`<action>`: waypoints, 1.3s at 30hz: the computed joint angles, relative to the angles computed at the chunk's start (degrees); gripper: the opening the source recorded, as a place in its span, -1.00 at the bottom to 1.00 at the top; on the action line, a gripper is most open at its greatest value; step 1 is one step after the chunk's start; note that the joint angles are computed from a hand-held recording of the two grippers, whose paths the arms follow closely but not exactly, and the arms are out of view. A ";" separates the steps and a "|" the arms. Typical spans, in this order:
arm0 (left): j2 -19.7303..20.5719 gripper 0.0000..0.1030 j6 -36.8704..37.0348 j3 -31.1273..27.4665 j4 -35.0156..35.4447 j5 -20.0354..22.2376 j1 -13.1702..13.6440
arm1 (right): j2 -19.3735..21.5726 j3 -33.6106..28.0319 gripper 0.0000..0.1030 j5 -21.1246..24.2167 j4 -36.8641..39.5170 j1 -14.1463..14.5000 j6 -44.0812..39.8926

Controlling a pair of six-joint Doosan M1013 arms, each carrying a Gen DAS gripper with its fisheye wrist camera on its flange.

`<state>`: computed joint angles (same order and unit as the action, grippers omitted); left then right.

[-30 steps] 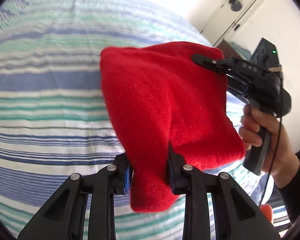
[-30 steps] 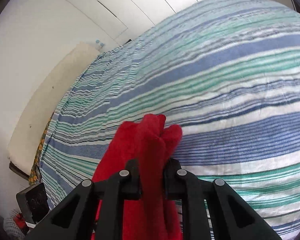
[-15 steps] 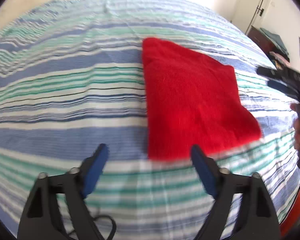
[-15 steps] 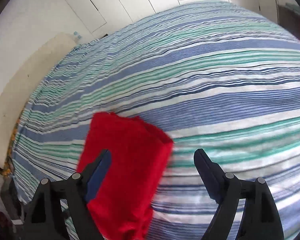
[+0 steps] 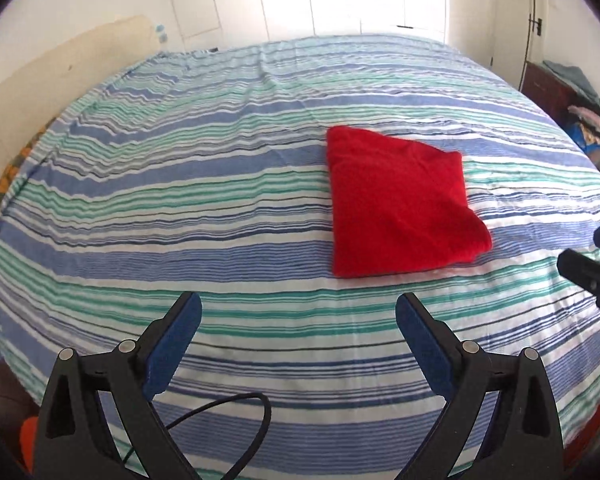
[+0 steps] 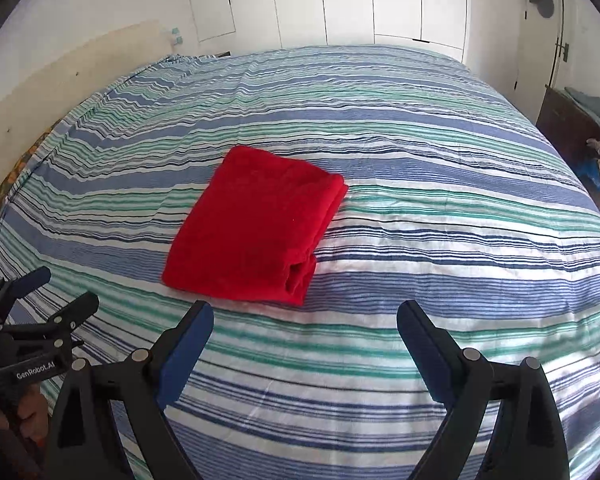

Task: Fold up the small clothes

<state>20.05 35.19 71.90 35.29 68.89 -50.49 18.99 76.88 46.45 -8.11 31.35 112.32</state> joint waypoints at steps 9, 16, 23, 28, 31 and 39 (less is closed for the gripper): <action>-1.11 0.91 1.80 -1.11 -2.65 4.27 -1.17 | -2.60 0.86 0.79 4.62 -6.58 3.18 2.63; -3.50 0.90 5.35 -4.64 -7.56 9.02 -2.83 | -6.11 1.77 0.79 8.64 -6.66 4.46 -0.50; -7.51 0.94 2.15 -4.59 -3.88 1.52 -5.06 | -11.38 2.81 0.80 13.33 -29.55 8.11 5.76; -6.88 0.94 1.59 -2.32 -4.80 2.67 -3.84 | -11.86 2.75 0.81 11.29 -27.13 7.98 7.35; -7.27 0.93 0.76 0.43 -6.56 3.77 -3.16 | -10.96 2.99 0.81 9.62 -20.29 8.12 4.61; -8.78 0.93 0.72 4.98 -9.96 5.05 -2.54 | -9.11 4.13 0.81 9.77 -12.17 9.80 -0.29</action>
